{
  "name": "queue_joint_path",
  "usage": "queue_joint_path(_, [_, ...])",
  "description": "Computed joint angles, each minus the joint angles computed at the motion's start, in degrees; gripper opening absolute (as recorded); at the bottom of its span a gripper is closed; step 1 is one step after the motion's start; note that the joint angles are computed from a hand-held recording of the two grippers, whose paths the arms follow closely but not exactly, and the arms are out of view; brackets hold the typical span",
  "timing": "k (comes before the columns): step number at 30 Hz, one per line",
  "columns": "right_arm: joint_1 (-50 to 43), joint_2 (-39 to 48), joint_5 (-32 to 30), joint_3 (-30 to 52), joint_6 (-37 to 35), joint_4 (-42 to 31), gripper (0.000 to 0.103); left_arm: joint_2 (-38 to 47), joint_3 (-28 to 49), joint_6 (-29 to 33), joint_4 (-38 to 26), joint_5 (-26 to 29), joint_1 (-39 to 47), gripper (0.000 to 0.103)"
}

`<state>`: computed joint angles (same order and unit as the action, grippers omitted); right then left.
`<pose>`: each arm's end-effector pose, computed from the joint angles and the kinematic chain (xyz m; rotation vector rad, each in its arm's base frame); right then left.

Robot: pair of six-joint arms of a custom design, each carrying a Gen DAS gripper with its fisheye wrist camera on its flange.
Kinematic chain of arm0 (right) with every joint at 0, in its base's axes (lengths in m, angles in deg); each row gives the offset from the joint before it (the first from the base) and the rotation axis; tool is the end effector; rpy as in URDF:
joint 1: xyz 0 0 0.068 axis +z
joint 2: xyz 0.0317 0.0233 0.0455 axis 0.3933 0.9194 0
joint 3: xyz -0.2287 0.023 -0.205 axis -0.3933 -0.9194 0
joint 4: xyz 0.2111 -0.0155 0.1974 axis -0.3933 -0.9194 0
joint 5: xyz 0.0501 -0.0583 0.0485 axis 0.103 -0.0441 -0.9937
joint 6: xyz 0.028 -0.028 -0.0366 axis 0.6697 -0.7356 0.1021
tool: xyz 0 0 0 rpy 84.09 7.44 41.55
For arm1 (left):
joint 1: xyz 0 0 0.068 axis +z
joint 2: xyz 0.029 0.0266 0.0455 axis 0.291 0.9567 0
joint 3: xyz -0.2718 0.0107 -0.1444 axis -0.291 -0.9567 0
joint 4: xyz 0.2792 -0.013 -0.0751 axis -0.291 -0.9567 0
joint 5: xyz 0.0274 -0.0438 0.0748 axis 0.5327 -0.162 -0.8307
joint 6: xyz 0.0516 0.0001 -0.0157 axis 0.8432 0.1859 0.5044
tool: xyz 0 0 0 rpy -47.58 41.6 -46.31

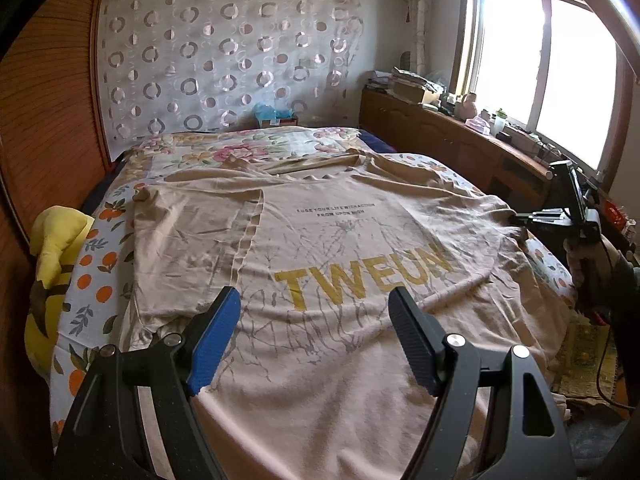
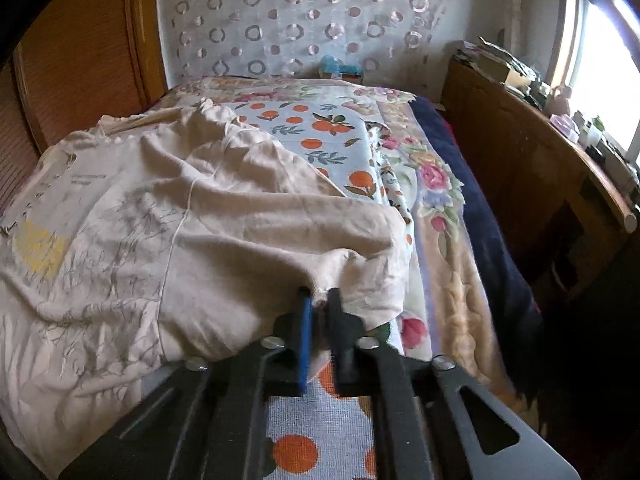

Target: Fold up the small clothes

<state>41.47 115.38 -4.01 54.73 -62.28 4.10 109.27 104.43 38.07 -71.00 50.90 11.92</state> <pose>0.2581 0.0723 0.2394 0.1395 2.3741 -0.1405 0.3104 -0.0428 0.2408 0.5988 2.1711 -0.4329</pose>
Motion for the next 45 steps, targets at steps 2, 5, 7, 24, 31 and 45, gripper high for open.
queue_joint_path(2, [1.8, -0.7, 2.7, 1.3, -0.3, -0.3, 0.003, -0.1, -0.1, -0.1, 0.1, -0.1, -0.1, 0.077])
queue_joint_path(5, [5.2, -1.5, 5.1, 4.0, -0.6, 0.3, 0.003, -0.4, -0.2, -0.2, 0.0, -0.2, -0.2, 0.077])
queue_joint_path(7, [8.1, -0.9, 5.6, 6.0, -1.4, 0.7, 0.003, -0.8, -0.4, -0.4, 0.0, -0.4, -0.3, 0.077])
queue_joint_path(24, [14.8, 2.2, 0.0, 5.0, 0.1, 3.7, 0.045, -2.8, -0.6, -0.7, -0.8, 1.5, 1.6, 0.077])
queue_joint_path(31, [9.5, -1.2, -0.8, 2.2, 2.0, 2.8, 0.045, -2.6, -0.8, -0.7, -0.6, 1.6, 0.6, 0.077])
queue_joint_path(45, [6.6, 11.9, -10.2, 11.4, -1.9, 6.5, 0.007, -2.1, -1.3, -0.6, -0.5, 1.2, 0.3, 0.077])
